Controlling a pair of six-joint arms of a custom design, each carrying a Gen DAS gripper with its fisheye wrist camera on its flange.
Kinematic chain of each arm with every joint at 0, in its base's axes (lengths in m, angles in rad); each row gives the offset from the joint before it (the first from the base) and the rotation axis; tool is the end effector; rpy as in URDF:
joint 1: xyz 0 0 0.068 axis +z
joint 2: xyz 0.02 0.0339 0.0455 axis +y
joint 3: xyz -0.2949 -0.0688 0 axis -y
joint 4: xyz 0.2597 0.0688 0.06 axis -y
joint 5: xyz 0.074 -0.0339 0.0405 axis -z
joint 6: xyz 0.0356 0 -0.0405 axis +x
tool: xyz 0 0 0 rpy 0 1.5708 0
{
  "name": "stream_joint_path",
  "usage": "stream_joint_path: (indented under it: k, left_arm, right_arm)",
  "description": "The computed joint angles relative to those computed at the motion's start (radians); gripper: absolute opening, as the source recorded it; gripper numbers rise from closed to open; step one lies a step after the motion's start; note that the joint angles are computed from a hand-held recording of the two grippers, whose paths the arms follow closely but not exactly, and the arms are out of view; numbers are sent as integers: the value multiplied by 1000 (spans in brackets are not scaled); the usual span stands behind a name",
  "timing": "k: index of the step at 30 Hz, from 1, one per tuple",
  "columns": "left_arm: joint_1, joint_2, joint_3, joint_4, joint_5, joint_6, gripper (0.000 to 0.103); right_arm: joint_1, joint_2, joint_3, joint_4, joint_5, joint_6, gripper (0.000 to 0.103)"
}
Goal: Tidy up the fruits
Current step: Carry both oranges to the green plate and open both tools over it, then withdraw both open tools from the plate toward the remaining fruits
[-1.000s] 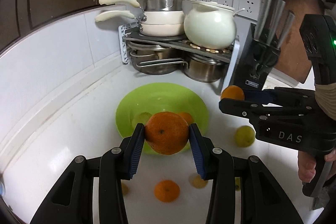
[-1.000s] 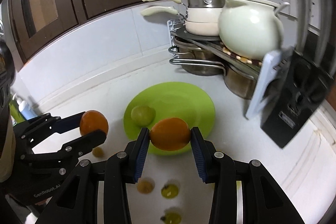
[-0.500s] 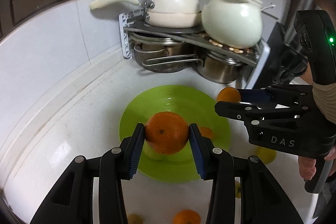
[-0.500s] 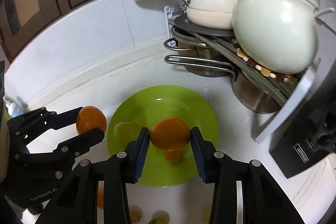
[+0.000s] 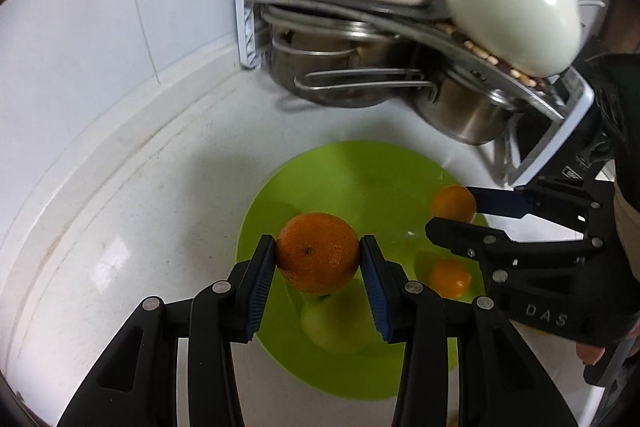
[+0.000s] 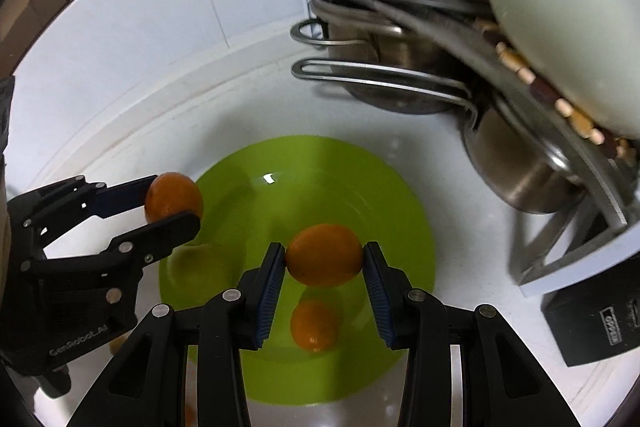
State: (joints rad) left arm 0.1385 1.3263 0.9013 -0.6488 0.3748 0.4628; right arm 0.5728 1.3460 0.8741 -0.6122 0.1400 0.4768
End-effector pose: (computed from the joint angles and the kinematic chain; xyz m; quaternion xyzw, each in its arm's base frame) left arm 0.2603 0.0231 0.2530 0.1990 0.9324 -0.1009 0.2843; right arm 0.2245 0.1389 0.2398 -0.0296 0.9679 0.0617 0.2420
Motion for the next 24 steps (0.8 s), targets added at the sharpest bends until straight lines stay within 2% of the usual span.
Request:
stream_joint_path:
  k: [8, 24]
  left_arm:
    - [-35, 84, 19, 16, -37, -2, 43]
    - [-46, 112, 36, 2, -50, 0, 44]
  right_arm:
    - [-21, 50, -5, 25, -12, -5, 41]
    - [-20, 83, -12, 42, -28, 18, 41]
